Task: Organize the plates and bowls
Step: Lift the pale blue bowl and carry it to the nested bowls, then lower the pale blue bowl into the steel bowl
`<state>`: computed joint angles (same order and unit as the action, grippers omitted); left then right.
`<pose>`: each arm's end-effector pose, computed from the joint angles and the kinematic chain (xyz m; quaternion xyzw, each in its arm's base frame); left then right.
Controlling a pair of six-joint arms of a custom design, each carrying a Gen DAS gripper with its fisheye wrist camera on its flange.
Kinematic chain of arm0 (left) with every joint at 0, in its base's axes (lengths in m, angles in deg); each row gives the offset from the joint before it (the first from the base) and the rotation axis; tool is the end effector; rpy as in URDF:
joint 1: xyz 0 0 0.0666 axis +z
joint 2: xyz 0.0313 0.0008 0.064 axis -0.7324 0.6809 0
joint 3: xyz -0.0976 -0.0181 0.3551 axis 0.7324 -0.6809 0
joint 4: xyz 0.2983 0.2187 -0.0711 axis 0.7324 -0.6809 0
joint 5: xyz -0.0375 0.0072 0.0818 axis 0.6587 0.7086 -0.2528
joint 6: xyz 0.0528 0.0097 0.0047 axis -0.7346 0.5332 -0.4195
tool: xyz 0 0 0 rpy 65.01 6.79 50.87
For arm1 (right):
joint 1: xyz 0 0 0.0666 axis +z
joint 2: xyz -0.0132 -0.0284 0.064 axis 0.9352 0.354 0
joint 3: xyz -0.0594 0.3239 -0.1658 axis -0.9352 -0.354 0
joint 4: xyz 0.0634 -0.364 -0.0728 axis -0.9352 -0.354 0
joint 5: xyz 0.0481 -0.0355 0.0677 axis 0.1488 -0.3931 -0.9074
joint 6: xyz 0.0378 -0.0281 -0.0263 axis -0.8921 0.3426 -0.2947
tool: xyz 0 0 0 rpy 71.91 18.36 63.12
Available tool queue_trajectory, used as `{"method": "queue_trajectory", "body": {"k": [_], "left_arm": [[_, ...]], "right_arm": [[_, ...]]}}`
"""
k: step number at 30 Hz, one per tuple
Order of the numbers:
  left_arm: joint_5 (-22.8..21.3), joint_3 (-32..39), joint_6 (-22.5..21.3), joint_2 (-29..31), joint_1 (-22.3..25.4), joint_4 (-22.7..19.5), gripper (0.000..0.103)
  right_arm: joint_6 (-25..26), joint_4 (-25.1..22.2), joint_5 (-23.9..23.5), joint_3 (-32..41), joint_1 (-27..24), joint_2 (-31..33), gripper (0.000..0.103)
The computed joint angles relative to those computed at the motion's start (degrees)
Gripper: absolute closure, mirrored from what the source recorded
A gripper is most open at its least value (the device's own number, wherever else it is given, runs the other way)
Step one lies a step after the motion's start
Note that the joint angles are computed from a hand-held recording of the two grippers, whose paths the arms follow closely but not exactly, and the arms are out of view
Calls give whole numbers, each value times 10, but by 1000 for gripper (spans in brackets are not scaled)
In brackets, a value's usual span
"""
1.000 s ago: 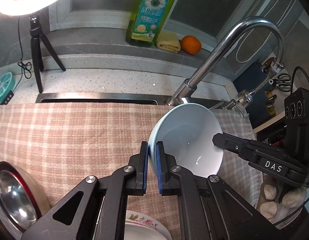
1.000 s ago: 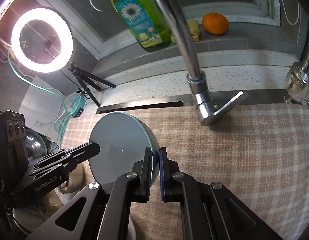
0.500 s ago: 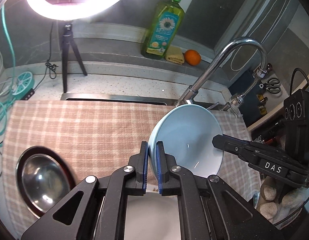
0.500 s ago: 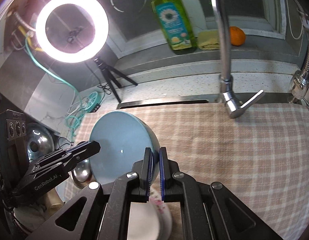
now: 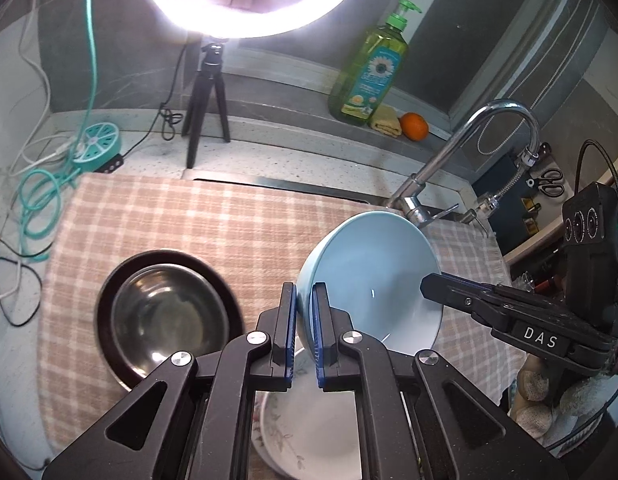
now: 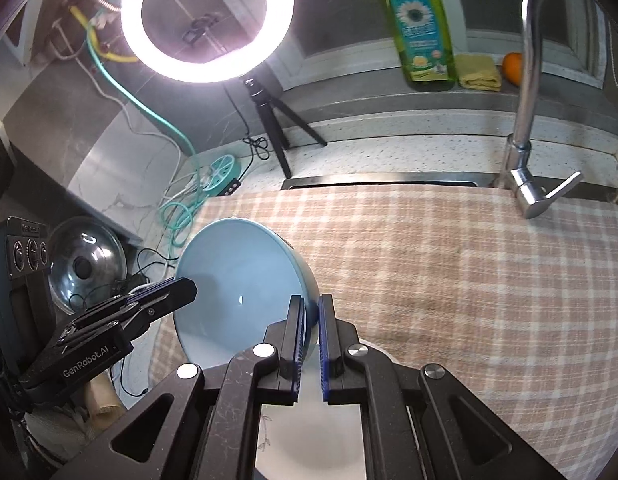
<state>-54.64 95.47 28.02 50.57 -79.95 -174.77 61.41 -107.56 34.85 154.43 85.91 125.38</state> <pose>0.5142 -0.3398 0.5348 0.1373 0.9394 -0.2056 0.2374 0.4689 0.1466 0.5154 0.0617 0.9445 0.1985 0.2545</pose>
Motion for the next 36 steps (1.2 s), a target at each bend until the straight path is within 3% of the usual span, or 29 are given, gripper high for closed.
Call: {"method": "queue_trajectory", "body": {"k": [16,26,36], "left_arm": [[9,-155,-4,-89,58,52,97],[13,-204,-14,-100,96,58,97],[37,-226,-19,-92,113,60,97]], "right_arm": [[-16,-27,-2,98,58,88,96],[-26,-51,7,173,92,166,96],[-32,-67,14,201,99,207,96]]}}
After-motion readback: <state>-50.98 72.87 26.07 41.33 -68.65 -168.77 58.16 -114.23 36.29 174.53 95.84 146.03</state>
